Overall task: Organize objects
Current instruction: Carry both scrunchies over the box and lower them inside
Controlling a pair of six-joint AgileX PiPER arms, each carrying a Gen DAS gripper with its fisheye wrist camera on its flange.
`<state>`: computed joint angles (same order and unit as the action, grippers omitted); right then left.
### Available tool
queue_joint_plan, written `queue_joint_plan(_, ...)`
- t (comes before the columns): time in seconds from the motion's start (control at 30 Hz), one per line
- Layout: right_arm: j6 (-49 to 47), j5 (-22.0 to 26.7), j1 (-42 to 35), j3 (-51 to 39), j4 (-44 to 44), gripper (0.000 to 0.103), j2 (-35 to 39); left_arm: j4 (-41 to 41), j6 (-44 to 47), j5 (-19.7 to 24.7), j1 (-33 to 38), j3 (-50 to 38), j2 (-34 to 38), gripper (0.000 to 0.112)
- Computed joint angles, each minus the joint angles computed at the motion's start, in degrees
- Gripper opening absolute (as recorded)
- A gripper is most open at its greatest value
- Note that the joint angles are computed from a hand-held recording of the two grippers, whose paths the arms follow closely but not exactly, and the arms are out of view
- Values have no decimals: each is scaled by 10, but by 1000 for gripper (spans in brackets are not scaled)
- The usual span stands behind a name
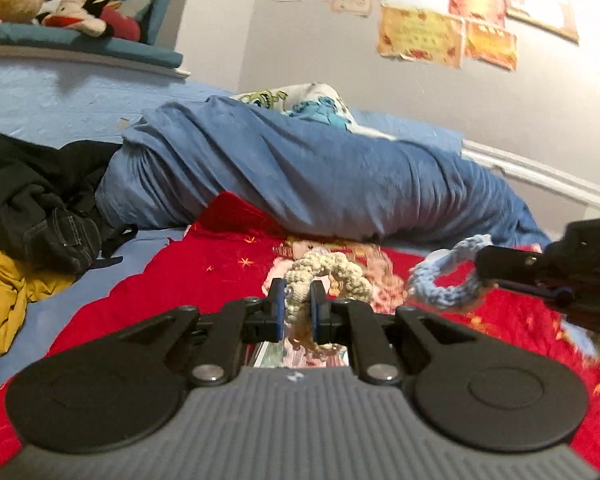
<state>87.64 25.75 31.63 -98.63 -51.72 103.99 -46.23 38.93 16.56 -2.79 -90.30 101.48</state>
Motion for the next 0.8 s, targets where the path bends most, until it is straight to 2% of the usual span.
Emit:
queue_joint_plan(0.1, -37, -2, -5, -42, 22, 8, 15, 17, -21, 19, 11, -52, 22, 15)
queue_joint_plan(0.2, -70, -3, -13, -84, 47, 8, 34, 31, -53, 59, 20, -130, 59, 15)
queue_joint_plan(0.4, -147, 2, -39, -165, 122, 8, 82, 124, -159, 78, 7, -288, 145, 15)
queue_joint_plan(0.6, -266, 24, -73, -265, 239, 8, 149, 150, -211, 112, 7, -414, 232, 15)
queue_joint_plan(0.7, -306, 40, -87, -313, 280, 8, 186, 168, -225, 129, 9, -453, 269, 15)
queue_joint_plan(0.8, -316, 25, -100, -319, 306, 8, 206, 222, -268, 136, 8, -476, 295, 15)
